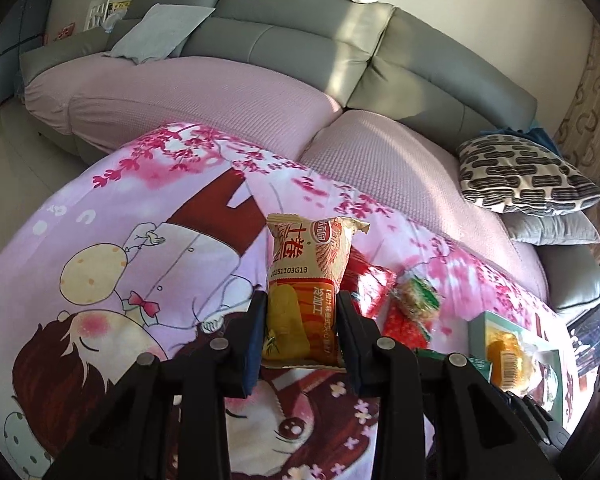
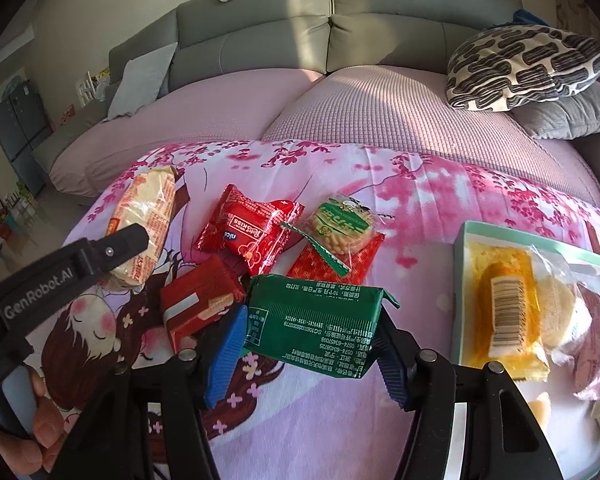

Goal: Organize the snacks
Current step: 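Grasp the yellow bread bag with the left tool while the right grasps the green packet, then carry the yellow bread bag with the left tool and green packet with the right over the tray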

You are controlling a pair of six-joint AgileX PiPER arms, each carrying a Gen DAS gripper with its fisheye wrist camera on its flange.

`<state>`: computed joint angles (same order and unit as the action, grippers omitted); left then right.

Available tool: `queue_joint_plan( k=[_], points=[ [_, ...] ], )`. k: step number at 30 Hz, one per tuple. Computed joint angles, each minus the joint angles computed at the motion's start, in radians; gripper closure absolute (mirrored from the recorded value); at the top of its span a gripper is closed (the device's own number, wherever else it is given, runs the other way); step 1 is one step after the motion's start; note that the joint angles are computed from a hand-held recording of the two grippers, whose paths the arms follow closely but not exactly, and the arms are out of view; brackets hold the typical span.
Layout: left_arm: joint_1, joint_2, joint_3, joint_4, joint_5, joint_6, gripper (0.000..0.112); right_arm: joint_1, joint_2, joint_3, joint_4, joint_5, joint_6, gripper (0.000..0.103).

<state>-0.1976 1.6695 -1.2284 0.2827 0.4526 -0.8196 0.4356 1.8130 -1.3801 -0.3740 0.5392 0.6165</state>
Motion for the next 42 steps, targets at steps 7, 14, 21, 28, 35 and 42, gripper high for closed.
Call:
queue_joint_plan(
  k=[7, 14, 21, 28, 35, 42],
  points=[
    [-0.047, -0.035, 0.034, 0.012, 0.003, -0.031, 0.077, -0.014, -0.081, 0.084, -0.016, 0.000, 0.033, 0.039],
    [-0.095, -0.030, 0.026, 0.020, 0.012, -0.044, 0.077, -0.034, -0.179, 0.176, -0.045, -0.004, 0.072, 0.039],
    [-0.169, -0.011, -0.033, 0.040, 0.031, -0.040, 0.077, -0.110, -0.292, 0.265, -0.084, -0.002, 0.129, 0.039],
    [-0.266, 0.031, -0.129, 0.036, 0.054, 0.012, 0.077, -0.262, -0.374, 0.330, -0.049, -0.013, 0.111, 0.039],
    [-0.357, 0.093, -0.229, 0.037, 0.095, 0.057, 0.077, -0.432, -0.431, 0.363, 0.060, -0.039, 0.001, 0.039],
    [-0.439, 0.159, -0.326, 0.052, 0.155, 0.085, 0.077, -0.580, -0.475, 0.388, 0.205, -0.063, -0.135, 0.039]
  ],
)
